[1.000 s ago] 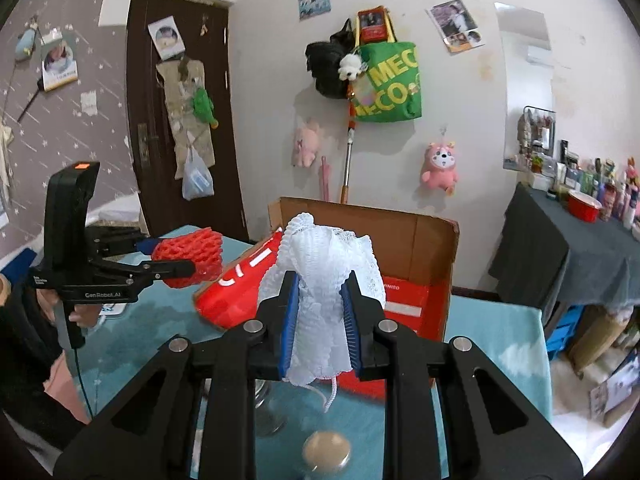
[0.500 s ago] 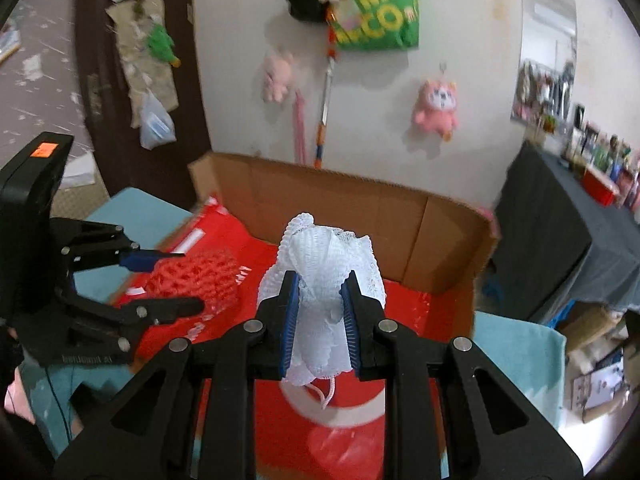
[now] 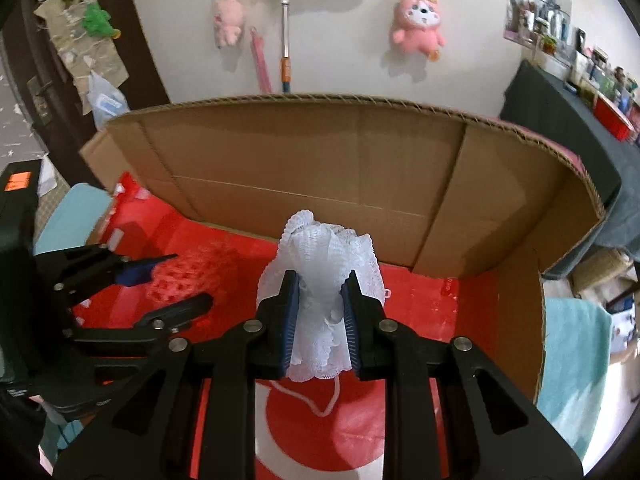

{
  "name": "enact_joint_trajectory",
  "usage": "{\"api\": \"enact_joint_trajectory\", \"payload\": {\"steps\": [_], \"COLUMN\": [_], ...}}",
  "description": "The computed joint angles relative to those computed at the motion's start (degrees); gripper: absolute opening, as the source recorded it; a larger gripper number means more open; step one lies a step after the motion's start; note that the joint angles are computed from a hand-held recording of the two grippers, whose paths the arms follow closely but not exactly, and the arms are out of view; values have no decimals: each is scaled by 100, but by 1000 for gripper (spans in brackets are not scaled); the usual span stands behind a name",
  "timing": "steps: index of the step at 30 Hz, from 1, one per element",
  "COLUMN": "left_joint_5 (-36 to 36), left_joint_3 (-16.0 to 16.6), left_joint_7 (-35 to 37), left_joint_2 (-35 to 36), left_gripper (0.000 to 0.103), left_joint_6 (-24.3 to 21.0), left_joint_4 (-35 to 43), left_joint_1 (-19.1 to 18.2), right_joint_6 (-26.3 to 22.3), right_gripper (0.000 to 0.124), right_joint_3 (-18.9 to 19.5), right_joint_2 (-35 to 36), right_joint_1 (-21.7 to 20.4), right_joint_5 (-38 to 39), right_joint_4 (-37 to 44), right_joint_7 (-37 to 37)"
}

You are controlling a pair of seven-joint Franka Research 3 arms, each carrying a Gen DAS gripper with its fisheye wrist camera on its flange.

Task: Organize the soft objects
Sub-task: 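Carry both items into the red box and open both tools to release them, then withdraw both tools from the box back toward the remaining items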

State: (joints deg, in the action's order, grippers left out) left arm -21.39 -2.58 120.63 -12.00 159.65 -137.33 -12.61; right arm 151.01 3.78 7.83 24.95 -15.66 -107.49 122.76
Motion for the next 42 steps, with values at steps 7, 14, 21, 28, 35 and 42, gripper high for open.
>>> {"api": "enact_joint_trajectory", "payload": {"steps": [7,14,21,28,35,42], "left_joint_5": [248,498,476,199,378,895], "left_joint_3": [-72,-114,-62,165,366,438], "left_joint_7": [-127,-366,-353,-186,-562,-1195], "left_joint_2": [19,60,-12,-394,-1229,-2330], "left_gripper": [45,48,57,74,95,103], "left_joint_6": [112,108,196,437,836,1028], "left_joint_4": [-28,22,-51,-339,-827,-1346], "left_joint_1": [48,69,16,-182,-364,-391], "right_joint_6": [-52,-283,-374,-381,-369,-352], "right_gripper": [26,31,48,63,64,72], "right_joint_3": [13,23,10,21,151,511], "right_joint_2": [-78,-23,-24,-190,-636,-1448], "right_joint_1": [-9,31,53,1,-94,-290], "right_joint_5": [-4,-148,-318,-342,-555,-1161], "right_joint_4": [-89,50,66,-41,-323,-791], "right_joint_7": [82,229,408,558,822,1406]}}
